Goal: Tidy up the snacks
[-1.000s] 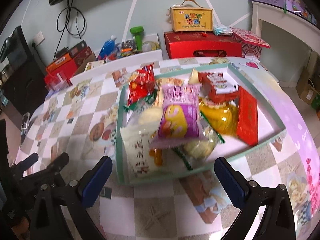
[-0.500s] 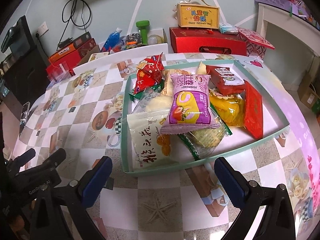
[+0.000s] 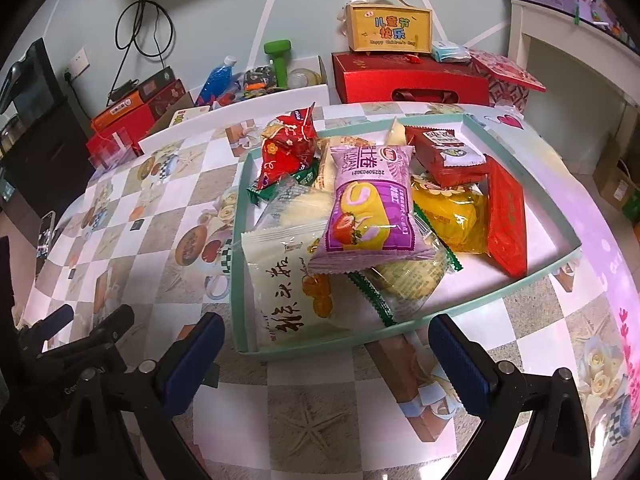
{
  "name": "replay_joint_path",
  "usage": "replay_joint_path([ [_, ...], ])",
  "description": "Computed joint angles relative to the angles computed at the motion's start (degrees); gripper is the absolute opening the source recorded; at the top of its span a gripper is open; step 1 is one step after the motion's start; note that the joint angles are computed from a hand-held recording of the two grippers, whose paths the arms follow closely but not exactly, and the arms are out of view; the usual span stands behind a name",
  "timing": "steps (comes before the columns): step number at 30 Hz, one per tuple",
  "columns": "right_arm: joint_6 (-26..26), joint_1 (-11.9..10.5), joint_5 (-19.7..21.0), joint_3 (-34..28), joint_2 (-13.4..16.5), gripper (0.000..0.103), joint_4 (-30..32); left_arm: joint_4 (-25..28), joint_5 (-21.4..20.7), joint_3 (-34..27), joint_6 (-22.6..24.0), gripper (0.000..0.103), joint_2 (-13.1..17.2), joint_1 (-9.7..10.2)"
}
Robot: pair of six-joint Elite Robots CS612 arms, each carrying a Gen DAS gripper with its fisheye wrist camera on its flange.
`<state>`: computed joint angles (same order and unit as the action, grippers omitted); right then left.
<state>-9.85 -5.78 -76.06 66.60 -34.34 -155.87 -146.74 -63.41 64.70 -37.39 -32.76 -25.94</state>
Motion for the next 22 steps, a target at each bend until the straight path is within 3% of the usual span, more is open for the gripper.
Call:
replay_joint_path([
  [18, 0.2, 0.1, 0.1, -0.6, 0.2, 0.103, 0.5, -1.8, -1.3, -0.4, 1.6, 0.103, 0.4, 0.16],
  [22, 0.2, 0.1, 0.1, -0.6, 0.2, 0.103, 0.6, -2.4, 0.7, 0.0, 2.9, 0.103, 0.3, -0.28],
])
